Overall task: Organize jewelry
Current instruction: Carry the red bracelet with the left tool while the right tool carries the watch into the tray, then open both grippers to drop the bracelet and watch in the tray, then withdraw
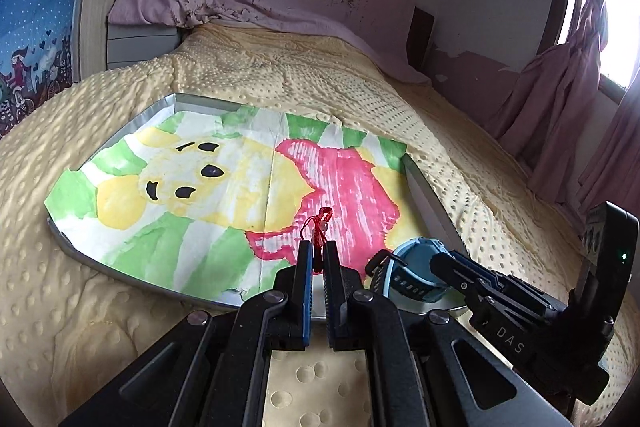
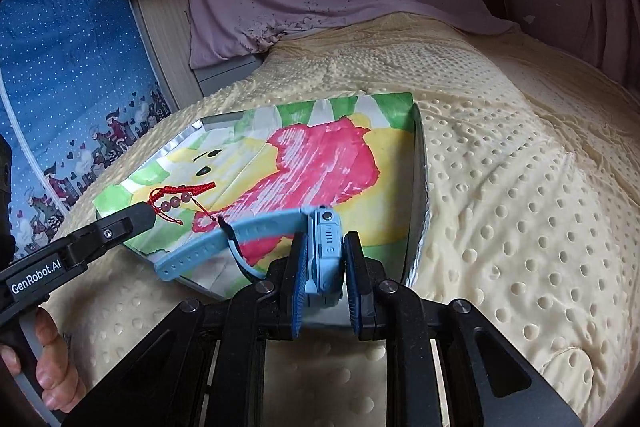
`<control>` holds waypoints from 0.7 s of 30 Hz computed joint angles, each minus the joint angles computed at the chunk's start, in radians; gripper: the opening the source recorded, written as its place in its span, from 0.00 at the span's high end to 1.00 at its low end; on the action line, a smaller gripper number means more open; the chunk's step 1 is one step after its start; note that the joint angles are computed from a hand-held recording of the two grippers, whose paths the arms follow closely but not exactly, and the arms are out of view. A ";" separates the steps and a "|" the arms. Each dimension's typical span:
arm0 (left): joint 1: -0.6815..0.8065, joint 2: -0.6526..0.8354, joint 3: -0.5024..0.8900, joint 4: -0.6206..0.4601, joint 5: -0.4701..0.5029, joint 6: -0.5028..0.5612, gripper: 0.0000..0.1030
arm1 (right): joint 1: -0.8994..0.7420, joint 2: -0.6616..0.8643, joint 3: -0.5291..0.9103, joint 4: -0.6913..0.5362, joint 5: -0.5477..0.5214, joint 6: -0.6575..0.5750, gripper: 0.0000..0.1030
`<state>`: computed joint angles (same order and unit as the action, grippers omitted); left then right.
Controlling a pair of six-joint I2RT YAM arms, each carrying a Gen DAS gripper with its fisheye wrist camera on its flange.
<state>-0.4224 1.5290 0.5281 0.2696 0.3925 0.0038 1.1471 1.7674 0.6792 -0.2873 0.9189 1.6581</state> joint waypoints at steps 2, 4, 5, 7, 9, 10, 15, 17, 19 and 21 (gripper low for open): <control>-0.009 0.026 0.013 -0.005 -0.012 -0.004 0.94 | -0.015 -0.010 -0.014 0.021 -0.012 -0.029 0.84; -0.011 0.047 0.028 -0.022 -0.015 -0.009 0.94 | -0.022 -0.008 -0.012 0.029 -0.023 -0.047 0.84; -0.009 0.056 0.028 -0.020 -0.013 -0.014 0.94 | -0.022 -0.006 -0.011 0.029 -0.022 -0.045 0.84; -0.016 0.069 0.022 -0.011 -0.038 -0.027 0.94 | -0.020 -0.010 -0.018 0.034 -0.019 -0.039 0.84; -0.022 0.068 0.014 0.004 -0.048 -0.027 0.94 | -0.015 -0.016 -0.029 0.042 -0.015 -0.028 0.83; -0.025 0.060 0.009 0.004 -0.057 -0.027 0.93 | -0.010 -0.019 -0.034 0.038 -0.010 -0.014 0.83; -0.027 0.034 -0.005 0.005 -0.080 -0.041 0.87 | 0.052 -0.023 -0.021 -0.075 0.047 0.116 0.66; -0.028 0.010 -0.023 0.017 -0.092 -0.053 0.69 | 0.084 -0.024 -0.006 -0.144 0.067 0.177 0.64; -0.036 -0.038 -0.061 0.047 -0.134 -0.074 0.35 | 0.120 -0.016 0.022 -0.235 0.083 0.246 0.64; -0.044 -0.104 -0.115 0.093 -0.185 -0.101 0.22 | 0.163 0.000 0.060 -0.360 0.099 0.350 0.62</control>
